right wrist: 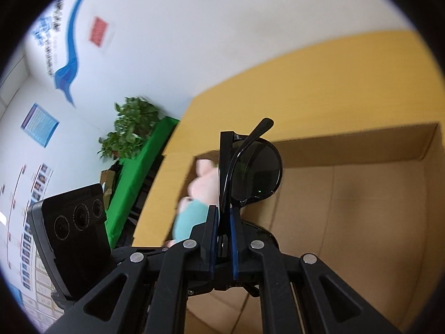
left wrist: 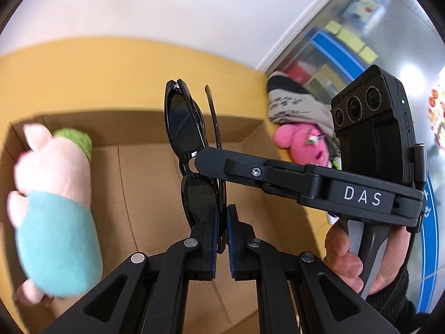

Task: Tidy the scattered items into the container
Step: 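Lower the sunglasses into the box beside the plush pig and open the left gripper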

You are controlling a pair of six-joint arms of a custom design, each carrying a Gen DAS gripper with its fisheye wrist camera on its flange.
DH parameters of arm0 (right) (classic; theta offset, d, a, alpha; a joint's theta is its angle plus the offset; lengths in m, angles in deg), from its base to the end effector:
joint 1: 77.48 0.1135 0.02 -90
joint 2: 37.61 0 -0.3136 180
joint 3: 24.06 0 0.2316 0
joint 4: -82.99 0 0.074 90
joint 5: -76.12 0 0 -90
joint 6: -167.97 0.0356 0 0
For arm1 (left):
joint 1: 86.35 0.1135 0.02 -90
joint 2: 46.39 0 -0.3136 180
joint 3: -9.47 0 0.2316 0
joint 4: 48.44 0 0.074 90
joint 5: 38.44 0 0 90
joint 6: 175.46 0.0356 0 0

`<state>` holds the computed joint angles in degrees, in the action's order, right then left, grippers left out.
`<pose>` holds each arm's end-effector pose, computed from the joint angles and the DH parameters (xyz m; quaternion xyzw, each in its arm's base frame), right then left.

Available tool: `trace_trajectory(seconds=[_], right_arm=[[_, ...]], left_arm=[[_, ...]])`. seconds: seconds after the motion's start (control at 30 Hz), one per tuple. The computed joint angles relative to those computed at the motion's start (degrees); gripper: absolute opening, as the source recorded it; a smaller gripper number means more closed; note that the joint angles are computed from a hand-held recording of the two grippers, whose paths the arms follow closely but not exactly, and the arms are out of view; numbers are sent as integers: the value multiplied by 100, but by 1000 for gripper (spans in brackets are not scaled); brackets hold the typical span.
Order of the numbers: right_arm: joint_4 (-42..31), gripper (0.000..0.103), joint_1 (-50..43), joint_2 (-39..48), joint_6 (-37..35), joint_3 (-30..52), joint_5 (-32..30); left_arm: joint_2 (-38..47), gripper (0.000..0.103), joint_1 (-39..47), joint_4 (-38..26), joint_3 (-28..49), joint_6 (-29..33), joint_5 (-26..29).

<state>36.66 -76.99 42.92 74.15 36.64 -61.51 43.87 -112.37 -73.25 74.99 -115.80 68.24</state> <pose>0.2256 0.0282 0.2546 -0.1170 0.8914 0.3894 0.2004 0.2668 -0.1416 0.2479 0.0151 0.9296 -0.2815 0.2372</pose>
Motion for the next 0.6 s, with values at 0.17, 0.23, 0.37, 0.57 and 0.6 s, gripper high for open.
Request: trace_trajectory(seconds=[0.17,0.23,0.37,0.57,0.6], right_arm=[[936,7,70,1036,228,-324,102],[1225,7,95,1374,295,-427,125],[1796,7,234,1770,498,-637,265],[2355,7,409,2080,759,-772,390],[2415,7,439,2101,781,-796,419]], left_arm=[[930,5,261,35,189,23,346],[1213,5,321,63,226,-16,416],[1524,6,437,201,197,-109,526],[1714,12,306,-167,479,-209,160],[1728,17,288,-204,496,-247,105]])
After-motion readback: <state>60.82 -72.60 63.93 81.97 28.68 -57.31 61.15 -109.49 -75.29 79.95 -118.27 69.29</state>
